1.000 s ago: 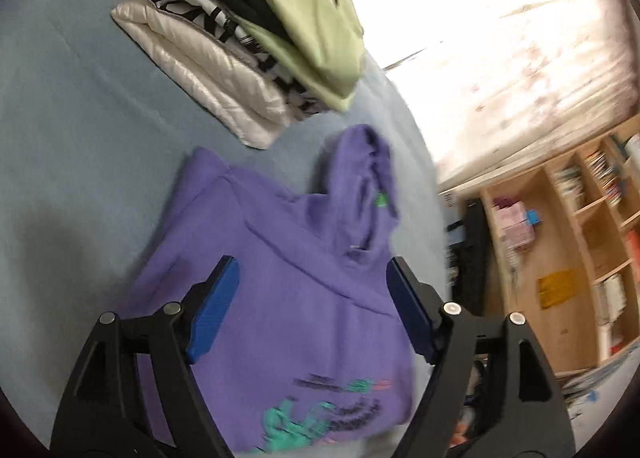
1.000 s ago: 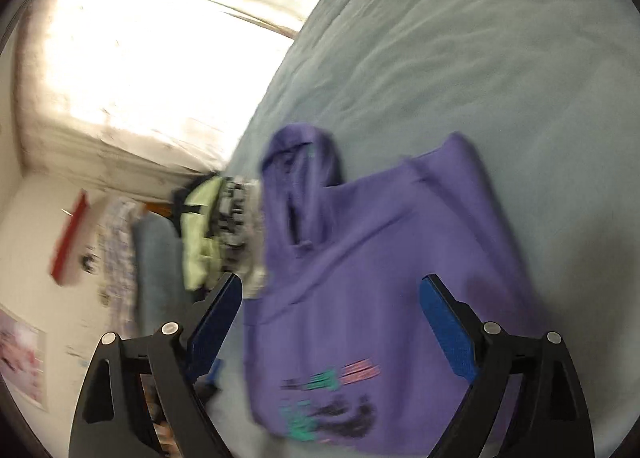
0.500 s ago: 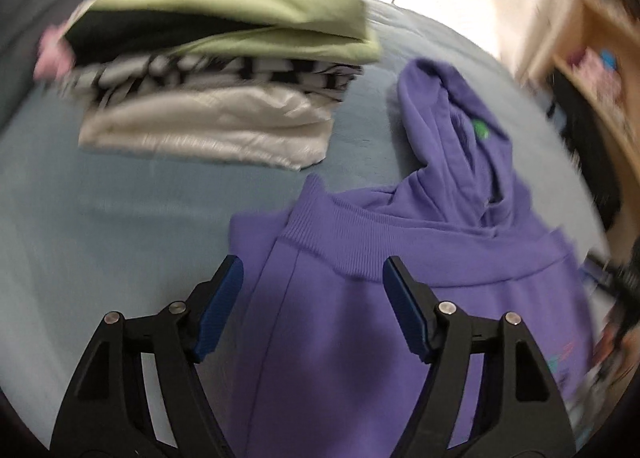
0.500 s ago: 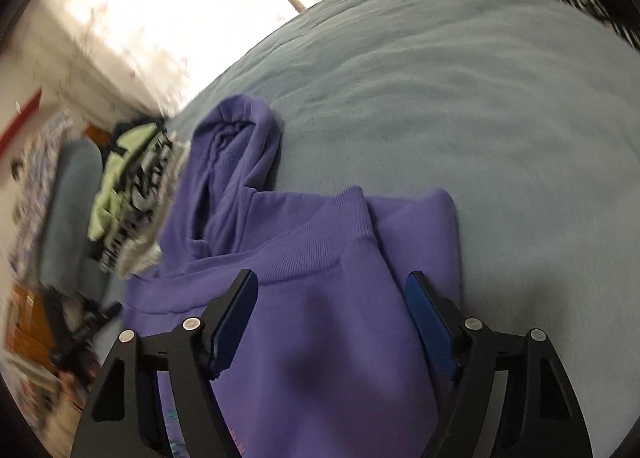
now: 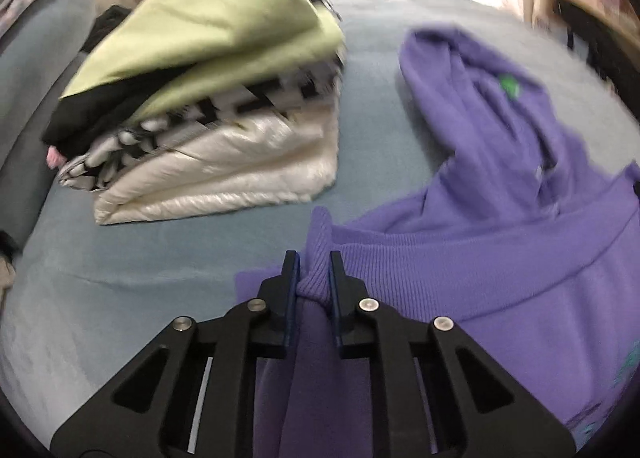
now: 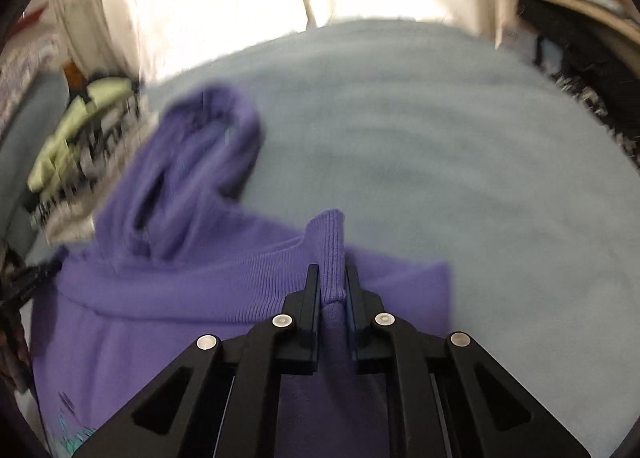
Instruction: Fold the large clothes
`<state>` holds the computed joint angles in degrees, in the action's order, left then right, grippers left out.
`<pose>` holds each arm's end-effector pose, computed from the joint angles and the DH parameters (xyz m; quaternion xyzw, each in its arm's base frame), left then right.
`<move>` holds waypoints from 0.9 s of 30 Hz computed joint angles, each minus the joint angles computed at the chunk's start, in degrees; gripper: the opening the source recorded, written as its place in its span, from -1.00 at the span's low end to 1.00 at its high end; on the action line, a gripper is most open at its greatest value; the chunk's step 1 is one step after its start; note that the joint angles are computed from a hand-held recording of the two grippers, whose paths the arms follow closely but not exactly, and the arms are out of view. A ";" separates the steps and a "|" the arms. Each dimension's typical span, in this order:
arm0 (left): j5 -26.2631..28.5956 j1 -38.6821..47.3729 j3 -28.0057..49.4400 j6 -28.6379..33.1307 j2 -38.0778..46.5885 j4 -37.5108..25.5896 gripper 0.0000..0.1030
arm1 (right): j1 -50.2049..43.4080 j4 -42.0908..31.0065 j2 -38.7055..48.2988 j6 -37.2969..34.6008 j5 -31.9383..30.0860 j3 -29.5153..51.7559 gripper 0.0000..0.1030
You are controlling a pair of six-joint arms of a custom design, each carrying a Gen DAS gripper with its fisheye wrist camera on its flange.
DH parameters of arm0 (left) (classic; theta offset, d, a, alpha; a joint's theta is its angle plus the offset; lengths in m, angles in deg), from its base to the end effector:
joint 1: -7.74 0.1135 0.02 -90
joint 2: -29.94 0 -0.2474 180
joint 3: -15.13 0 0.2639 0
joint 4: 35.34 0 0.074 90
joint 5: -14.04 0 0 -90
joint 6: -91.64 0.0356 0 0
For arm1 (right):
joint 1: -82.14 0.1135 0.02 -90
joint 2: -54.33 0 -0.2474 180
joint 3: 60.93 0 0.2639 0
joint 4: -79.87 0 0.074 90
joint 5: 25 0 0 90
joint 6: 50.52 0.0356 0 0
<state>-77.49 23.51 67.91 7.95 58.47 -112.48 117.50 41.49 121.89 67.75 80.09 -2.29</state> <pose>0.1050 0.0306 0.2527 -0.0824 0.9444 0.0734 0.3099 0.2172 0.1428 0.2216 -0.0094 0.9245 0.0863 0.3712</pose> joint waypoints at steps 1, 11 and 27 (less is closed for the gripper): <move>3.18 3.57 1.36 1.00 0.06 -0.59 -0.79 | 0.37 0.34 -1.26 0.54 1.36 0.09 -0.82; 0.92 3.50 0.53 -5.22 8.19 7.35 -0.79 | -0.37 2.55 18.52 2.41 5.45 9.84 -0.82; 13.03 16.68 -2.23 2.58 1.23 4.87 -0.65 | -1.23 5.60 10.46 4.91 3.03 4.52 -0.61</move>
<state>-64.46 40.19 65.68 10.53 59.70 -107.61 116.27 47.09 132.36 72.65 83.11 2.23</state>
